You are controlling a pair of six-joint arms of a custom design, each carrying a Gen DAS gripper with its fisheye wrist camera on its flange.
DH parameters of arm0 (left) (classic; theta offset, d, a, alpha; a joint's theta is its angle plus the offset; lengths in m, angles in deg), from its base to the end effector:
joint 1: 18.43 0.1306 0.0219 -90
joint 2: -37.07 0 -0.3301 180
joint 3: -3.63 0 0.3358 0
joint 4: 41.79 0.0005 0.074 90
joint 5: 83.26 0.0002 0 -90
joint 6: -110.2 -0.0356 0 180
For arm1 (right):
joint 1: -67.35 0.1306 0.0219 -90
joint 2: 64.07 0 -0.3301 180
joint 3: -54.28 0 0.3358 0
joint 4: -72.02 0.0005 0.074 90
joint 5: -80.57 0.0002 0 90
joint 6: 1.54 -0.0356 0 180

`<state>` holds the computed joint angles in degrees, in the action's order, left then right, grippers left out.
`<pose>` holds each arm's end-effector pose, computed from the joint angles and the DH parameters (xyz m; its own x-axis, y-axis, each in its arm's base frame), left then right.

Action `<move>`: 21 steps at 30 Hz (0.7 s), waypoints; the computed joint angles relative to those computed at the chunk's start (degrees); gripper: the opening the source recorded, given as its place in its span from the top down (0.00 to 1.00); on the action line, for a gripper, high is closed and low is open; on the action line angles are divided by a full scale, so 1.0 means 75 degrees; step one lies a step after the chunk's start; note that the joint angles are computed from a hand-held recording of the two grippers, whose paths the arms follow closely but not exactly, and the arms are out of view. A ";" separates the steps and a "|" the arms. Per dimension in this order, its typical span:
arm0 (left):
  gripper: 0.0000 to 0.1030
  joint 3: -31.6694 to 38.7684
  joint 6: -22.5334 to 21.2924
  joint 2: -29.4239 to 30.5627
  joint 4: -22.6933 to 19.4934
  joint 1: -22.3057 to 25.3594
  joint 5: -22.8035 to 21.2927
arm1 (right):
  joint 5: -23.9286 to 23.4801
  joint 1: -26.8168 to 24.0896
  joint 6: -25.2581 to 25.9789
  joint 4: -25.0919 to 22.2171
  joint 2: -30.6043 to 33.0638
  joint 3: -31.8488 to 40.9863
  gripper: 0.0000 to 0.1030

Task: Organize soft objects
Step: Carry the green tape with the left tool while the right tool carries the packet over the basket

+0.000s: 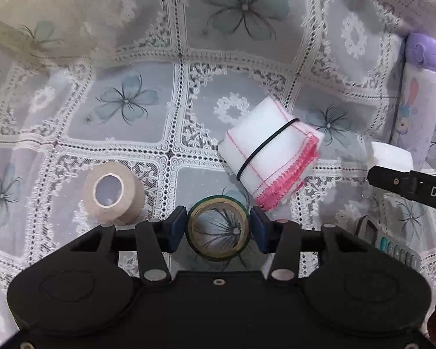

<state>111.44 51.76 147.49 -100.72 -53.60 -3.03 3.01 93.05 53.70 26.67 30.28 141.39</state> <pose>0.4318 -0.2975 0.3287 -0.8749 -0.0145 -0.4841 0.0512 0.9912 -0.1223 0.4054 0.1860 0.3309 -0.7622 0.2510 -0.5967 0.1570 0.9659 0.2058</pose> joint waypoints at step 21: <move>0.54 -0.1869 0.1292 -0.2553 -0.0295 -0.1715 -0.1209 | 0.0958 0.1671 -0.0968 -0.1105 -0.3266 -0.1830 0.44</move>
<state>97.42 61.44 128.34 -102.93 -66.46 -12.10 10.19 105.59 46.44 18.38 5.79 127.66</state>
